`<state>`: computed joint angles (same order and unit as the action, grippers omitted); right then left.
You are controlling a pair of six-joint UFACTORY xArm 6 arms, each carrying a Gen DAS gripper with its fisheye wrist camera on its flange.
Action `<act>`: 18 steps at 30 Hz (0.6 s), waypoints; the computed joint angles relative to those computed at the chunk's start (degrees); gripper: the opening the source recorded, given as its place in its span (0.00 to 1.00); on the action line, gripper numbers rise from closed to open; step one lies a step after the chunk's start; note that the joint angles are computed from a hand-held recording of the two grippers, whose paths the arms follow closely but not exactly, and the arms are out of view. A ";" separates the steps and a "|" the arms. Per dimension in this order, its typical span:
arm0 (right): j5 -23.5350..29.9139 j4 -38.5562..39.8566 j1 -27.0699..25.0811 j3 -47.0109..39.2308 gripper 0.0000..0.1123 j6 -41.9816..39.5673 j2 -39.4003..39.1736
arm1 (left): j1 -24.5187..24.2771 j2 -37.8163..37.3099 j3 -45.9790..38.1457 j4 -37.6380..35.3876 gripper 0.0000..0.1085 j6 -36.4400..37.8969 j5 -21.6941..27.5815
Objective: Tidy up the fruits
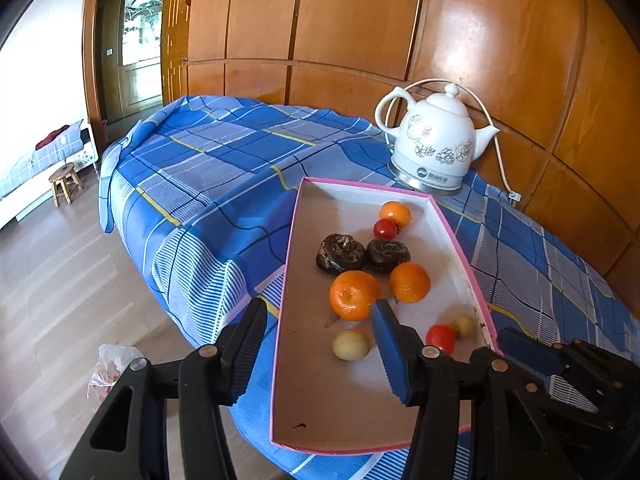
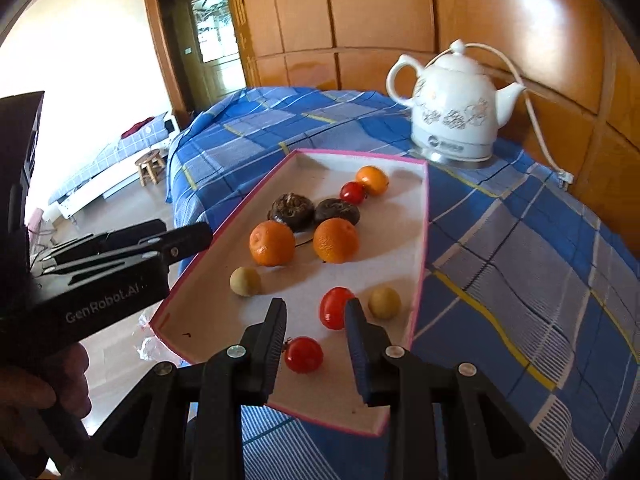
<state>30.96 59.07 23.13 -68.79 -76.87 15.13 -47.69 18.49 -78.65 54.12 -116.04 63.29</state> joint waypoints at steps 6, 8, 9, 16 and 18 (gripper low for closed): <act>-4.37 4.45 -0.76 2.91 0.31 -1.94 -2.71 | -1.78 1.49 -2.71 0.84 0.60 0.64 2.29; -5.94 5.63 -0.99 3.73 0.32 -2.25 -3.33 | -2.56 2.12 -3.76 1.13 0.64 0.68 3.40; -7.48 6.55 -0.98 4.26 0.33 -2.59 -3.64 | -2.99 2.40 -4.24 1.30 0.67 0.49 4.07; -12.96 7.96 -1.39 6.30 0.34 -1.63 -4.14 | -4.89 4.67 -7.22 1.11 0.81 0.79 5.66; -13.80 8.00 -1.35 6.56 0.34 -1.54 -4.19 | -5.23 4.97 -7.55 1.26 0.83 0.91 5.55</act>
<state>17.15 67.07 21.78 -62.24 -78.41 10.93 -52.92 23.46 -86.20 55.38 -115.13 68.84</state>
